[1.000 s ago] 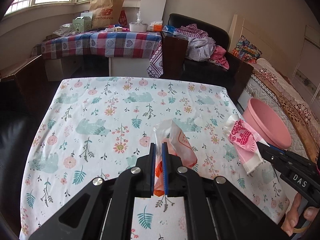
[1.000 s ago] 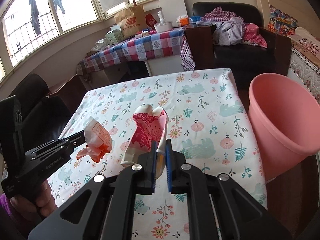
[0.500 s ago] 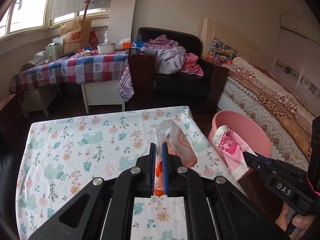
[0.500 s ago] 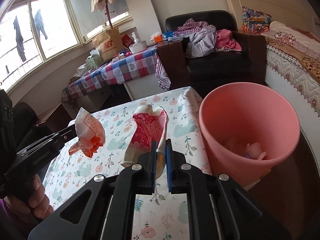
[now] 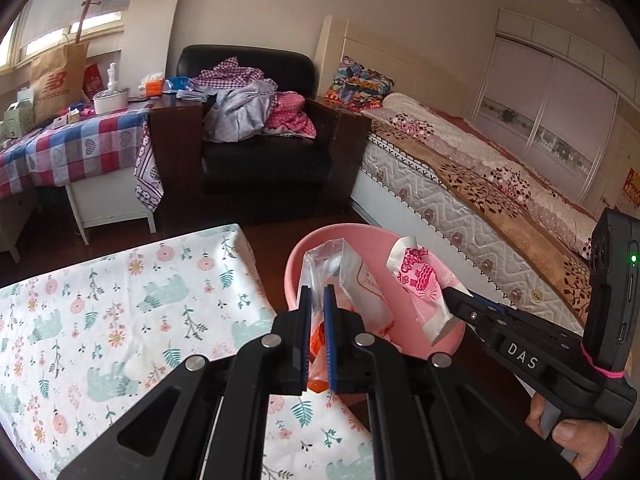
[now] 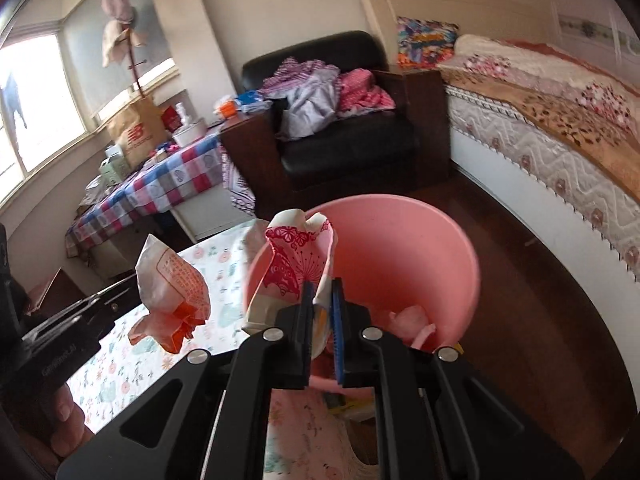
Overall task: Collect trash
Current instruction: 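Carry the clear bag and paper cup over the pink bucket and release both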
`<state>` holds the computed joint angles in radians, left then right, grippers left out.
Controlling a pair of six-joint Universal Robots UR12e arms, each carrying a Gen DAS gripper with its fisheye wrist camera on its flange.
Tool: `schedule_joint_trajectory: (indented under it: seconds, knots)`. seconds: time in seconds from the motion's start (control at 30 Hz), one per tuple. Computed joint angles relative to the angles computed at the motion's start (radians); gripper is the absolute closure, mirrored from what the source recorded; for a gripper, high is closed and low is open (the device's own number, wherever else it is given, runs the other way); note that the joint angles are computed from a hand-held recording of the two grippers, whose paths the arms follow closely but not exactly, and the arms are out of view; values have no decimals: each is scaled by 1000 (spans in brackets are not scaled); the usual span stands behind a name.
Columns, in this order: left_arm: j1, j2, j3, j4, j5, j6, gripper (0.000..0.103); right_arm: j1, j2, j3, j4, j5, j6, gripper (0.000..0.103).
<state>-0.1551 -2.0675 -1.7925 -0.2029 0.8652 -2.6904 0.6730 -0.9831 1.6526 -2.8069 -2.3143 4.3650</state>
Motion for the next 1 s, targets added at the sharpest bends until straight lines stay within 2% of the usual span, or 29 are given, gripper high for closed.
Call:
schedule_joint_trajectory:
  seconds: [0.17,0.43,0.6,0.83,0.93,0.97,1.0]
  knots:
    - [-44,-31,42,-69,28,38,98,-20,-5,28,22,25,62,94]
    - [-81,-74,82,-95,58,38,98,-37,-4,40,54,55,82,94]
    - [-92,-87,88,-98,92,40,98,-41,-1,45,57,57,97,94]
    - [-94,-90,85,-91,98,37,96,-44,-5,59,43,48,118,94]
    - [-95,-87,77,-69,97,11,92,-51,-10,66,43,70,125,93]
    - [-94,-86,77,-73,89,8,89,-53,-11,70,29,80,123,93]
    - [-93,-84,75,-71,87,3,81,-54,-12,72,27,83,124,93]
